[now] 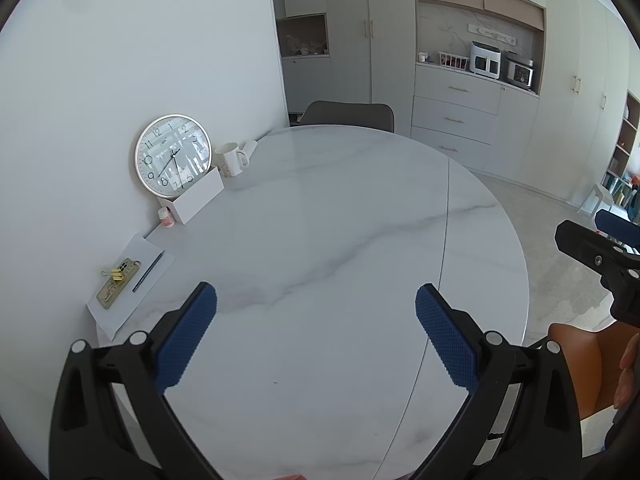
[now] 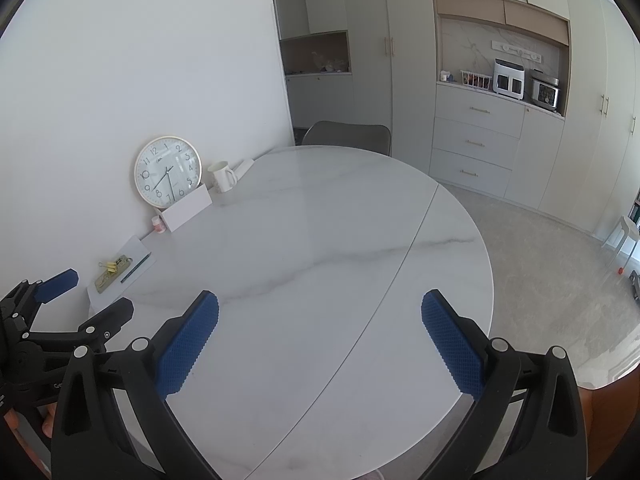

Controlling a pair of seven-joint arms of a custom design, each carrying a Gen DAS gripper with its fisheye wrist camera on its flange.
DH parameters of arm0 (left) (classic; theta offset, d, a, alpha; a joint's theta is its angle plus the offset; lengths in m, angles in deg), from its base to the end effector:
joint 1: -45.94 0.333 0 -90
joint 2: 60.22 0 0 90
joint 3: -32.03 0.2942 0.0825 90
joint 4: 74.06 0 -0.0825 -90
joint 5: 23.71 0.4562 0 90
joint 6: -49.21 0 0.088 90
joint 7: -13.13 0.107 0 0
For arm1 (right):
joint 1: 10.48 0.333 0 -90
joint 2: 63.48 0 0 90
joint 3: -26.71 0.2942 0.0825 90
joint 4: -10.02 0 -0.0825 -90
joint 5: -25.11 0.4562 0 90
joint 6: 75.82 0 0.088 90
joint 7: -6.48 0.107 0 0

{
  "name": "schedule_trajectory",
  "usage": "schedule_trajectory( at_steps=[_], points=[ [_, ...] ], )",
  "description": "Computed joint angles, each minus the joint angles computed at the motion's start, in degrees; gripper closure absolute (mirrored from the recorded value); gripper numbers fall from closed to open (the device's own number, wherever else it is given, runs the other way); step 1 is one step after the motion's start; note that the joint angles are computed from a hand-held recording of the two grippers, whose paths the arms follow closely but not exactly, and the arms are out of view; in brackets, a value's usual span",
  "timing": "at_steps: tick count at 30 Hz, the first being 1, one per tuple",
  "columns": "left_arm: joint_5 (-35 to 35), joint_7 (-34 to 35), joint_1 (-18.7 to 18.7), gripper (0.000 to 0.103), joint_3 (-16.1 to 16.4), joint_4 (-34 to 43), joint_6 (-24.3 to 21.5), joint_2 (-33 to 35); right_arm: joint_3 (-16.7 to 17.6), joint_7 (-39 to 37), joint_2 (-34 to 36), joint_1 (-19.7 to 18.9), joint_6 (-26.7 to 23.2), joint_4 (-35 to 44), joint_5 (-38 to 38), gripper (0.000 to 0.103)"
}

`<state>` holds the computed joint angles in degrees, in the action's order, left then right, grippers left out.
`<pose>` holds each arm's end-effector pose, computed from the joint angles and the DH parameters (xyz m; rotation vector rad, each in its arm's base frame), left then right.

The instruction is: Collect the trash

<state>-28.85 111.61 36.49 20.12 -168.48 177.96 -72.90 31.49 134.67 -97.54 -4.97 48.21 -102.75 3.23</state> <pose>0.5479 -0.2353 0.7735 -1.2776 2.1773 -0.8897 0.4654 0.0840 0.7827 -1.3417 2.0206 -0.8841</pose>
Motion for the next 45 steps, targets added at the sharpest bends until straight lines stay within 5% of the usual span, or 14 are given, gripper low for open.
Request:
schedule_trajectory(
  at_steps=[45],
  points=[
    [-1.6,1.2,0.0,0.008,0.4,0.0,-0.9,-0.2,0.7,1.5,-0.8,0.2,-0.5,-0.8,-0.4,0.002]
  ],
)
